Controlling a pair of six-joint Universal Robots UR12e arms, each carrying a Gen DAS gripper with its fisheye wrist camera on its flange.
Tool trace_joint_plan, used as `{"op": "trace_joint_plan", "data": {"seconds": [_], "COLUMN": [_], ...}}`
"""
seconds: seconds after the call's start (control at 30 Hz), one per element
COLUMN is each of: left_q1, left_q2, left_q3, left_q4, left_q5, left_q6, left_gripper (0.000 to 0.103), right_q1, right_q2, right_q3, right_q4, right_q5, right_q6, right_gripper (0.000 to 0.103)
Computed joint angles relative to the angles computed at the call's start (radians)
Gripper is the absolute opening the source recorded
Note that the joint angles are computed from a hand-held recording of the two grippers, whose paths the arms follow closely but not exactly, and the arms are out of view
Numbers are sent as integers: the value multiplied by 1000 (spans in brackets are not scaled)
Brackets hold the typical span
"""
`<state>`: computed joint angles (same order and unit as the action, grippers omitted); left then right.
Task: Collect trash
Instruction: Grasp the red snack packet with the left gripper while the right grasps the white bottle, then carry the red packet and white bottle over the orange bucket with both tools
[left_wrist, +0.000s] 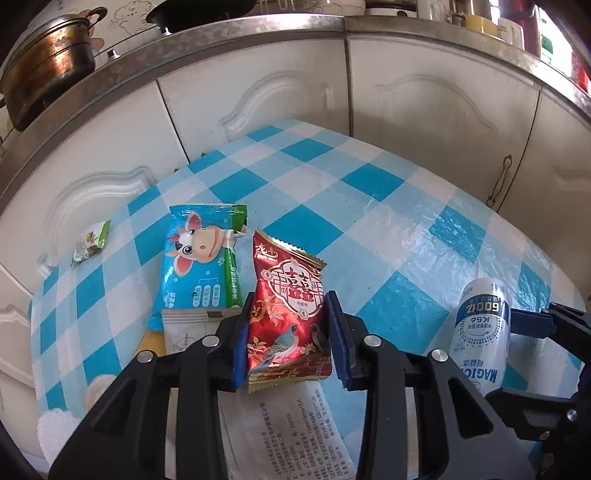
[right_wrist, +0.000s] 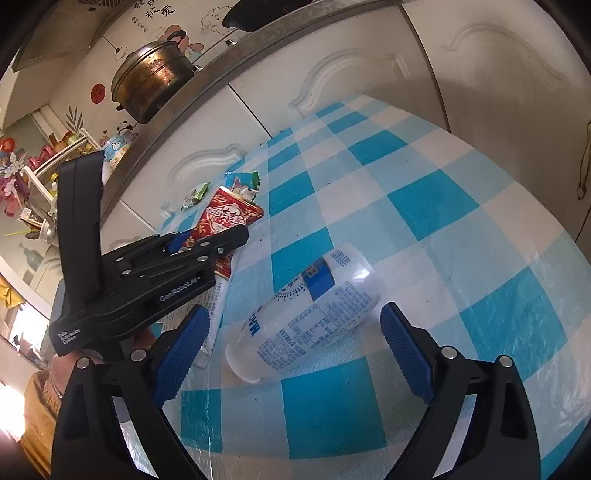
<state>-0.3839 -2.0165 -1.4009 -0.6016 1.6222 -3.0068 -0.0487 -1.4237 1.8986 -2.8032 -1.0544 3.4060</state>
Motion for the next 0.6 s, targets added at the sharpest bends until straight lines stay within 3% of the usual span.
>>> {"op": "trace_joint_plan", "data": {"seconds": [0.07,0.1,0.13,0.3,0.43,0.6], "left_q1": [9,15,20,37,49,67], "left_q2": [12,18,24,56,81,109], "left_q3": [-15,-22,-30,-75,-108,-144], "left_q4": [13,18,25,64,97,135], "left_q5": [-20,-30,-40,-65,-98,-128], "left_q6": [-38,-59,-75,-133,-176,-237], "left_gripper": [25,22,22,21,21,20], "right_q1": [7,9,11,18,33,28], "right_q2": [4,7,11,21,23,29], "right_q3": [-8,-14,-21,-37,-47,-46], "right_q4": [6,15,32,49,72,64], "right_q5": [-22,-32,-39,-67,-111,-86], "right_q6": [-10,-15,-19,-38,-101,-110], "right_gripper": [90,80,75,69,46,45]}}
